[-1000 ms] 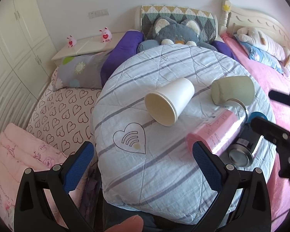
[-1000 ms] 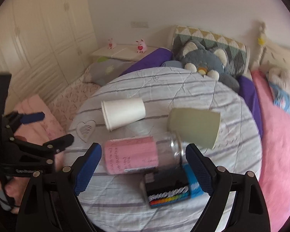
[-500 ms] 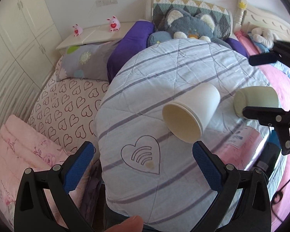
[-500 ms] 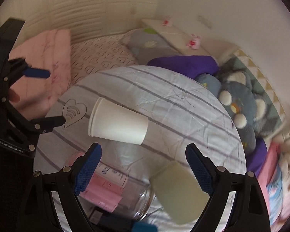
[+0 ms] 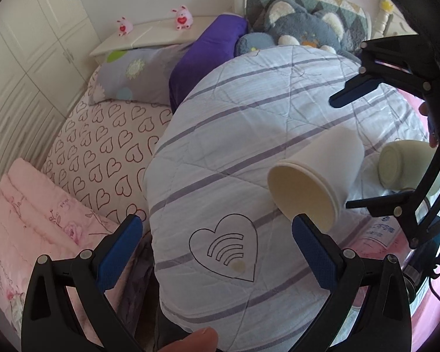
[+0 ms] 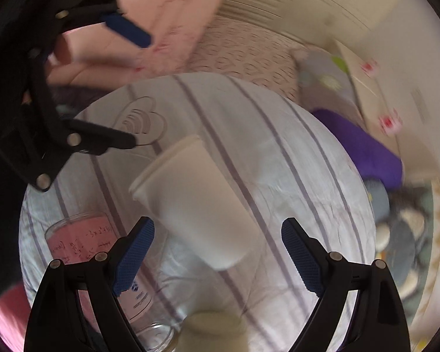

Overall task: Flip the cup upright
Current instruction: 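Reach the right gripper to the white paper cup lying on its side and grasp it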

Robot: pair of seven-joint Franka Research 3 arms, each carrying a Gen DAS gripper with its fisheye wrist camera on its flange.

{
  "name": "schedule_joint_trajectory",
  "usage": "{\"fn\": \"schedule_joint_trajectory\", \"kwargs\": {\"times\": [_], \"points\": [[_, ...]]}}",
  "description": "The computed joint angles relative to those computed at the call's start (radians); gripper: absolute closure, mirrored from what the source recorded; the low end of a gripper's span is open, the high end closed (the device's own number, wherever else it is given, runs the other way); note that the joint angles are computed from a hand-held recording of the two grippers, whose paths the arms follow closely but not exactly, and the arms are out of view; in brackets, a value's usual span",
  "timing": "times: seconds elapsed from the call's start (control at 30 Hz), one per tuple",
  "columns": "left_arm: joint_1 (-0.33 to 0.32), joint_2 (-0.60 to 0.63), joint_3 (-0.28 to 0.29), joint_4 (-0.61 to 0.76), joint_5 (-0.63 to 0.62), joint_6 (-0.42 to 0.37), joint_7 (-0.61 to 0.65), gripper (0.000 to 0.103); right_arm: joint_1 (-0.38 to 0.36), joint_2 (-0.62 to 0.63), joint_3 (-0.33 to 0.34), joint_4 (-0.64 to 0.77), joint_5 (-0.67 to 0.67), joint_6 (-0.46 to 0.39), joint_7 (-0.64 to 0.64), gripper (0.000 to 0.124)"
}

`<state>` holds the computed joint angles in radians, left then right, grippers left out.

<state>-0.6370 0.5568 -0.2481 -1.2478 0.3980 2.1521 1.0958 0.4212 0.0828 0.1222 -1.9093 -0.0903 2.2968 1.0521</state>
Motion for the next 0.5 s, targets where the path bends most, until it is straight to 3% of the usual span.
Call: {"fn": "schedule_joint_trajectory", "kwargs": {"times": [0.3,0.5], "points": [[-0.003,0.027,0.009,0.031,-0.004,-0.038,0.0,0.0,-0.003,0.114,-0.001,0.126,0.077,-0.09,-0.17,0.034],[0.004,0.029,0.012,0.029,-0.006,-0.039,-0.016,0.0,-0.002,0.171,-0.008,0.2,0.141,-0.151,-0.171,0.034]]}}
